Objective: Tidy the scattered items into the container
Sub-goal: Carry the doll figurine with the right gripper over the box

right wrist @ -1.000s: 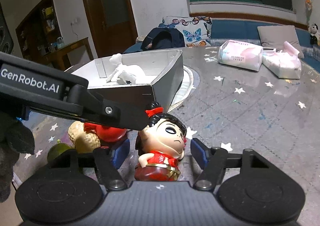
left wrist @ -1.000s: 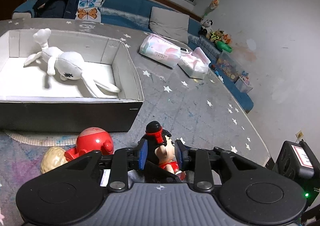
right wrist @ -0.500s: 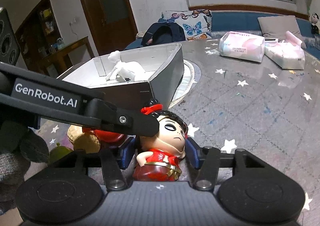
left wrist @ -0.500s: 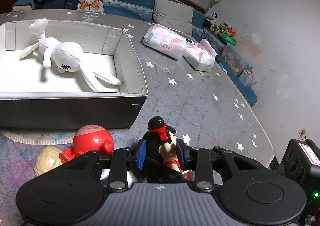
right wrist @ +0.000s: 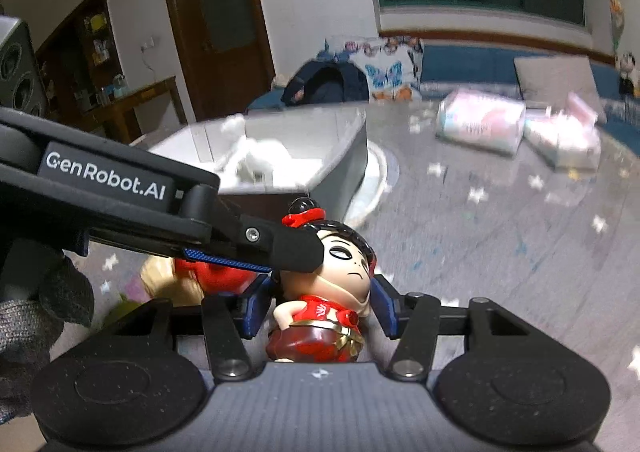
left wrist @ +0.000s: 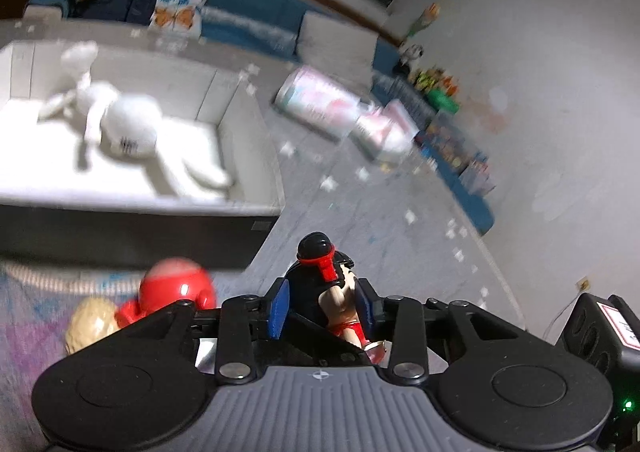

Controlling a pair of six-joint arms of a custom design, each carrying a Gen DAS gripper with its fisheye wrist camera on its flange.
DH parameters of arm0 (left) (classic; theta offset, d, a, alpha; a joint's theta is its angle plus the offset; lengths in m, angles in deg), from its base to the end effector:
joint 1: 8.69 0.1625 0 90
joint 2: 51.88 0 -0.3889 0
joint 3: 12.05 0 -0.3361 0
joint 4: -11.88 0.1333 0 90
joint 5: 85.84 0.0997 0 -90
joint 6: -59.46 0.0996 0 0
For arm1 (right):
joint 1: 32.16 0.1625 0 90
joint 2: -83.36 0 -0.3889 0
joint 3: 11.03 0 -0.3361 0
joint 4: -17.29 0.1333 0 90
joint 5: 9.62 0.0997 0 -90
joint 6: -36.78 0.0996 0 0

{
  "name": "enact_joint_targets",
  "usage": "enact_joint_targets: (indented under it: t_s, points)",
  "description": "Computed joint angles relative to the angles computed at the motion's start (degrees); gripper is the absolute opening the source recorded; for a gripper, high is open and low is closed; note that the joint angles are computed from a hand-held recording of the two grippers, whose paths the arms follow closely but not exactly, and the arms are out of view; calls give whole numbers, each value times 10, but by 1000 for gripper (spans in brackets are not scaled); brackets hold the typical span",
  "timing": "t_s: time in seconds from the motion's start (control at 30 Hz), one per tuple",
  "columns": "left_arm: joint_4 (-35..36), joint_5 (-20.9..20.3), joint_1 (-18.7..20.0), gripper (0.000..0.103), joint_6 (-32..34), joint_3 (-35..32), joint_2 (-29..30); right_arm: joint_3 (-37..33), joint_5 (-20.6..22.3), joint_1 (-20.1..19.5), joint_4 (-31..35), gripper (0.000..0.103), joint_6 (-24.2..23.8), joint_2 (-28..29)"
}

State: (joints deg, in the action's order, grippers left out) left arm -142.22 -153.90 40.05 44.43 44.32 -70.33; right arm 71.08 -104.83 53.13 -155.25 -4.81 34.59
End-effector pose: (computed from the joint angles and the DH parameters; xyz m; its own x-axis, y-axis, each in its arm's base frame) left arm -0.3758 -0.6870 0.0401 -0.9319 0.2962 -0.2094 0.3626 0.7780 -0.5131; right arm 0.0682 -0.6853 0.2809 -0.7737 -0.3199 0.5469 -0.6149 0.5868 -0.5268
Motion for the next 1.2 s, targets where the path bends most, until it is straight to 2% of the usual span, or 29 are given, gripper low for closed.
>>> enact_joint_targets:
  t_s: [0.13, 0.3, 0.43, 0.6, 0.9, 1.2]
  points:
    - [-45, 3, -4, 38, 23, -7, -7, -32, 19, 14, -3, 55, -21, 8]
    - [-50, 31, 0, 37, 55, -70, 7, -136, 35, 37, 38, 55, -36, 62]
    - [-7, 41, 18, 37, 64, -155, 38, -246, 28, 51, 98, 55, -24, 124]
    - [63, 30, 47, 37, 46, -246, 71, -363, 3, 57, 166, 55, -9, 196]
    - [182, 14, 76, 37, 28, -402, 146, -499, -52, 60, 253, 55, 12, 279]
    - [190, 5, 84, 37, 15, -391, 144, -526, -103, 67, 264, 55, -24, 304]
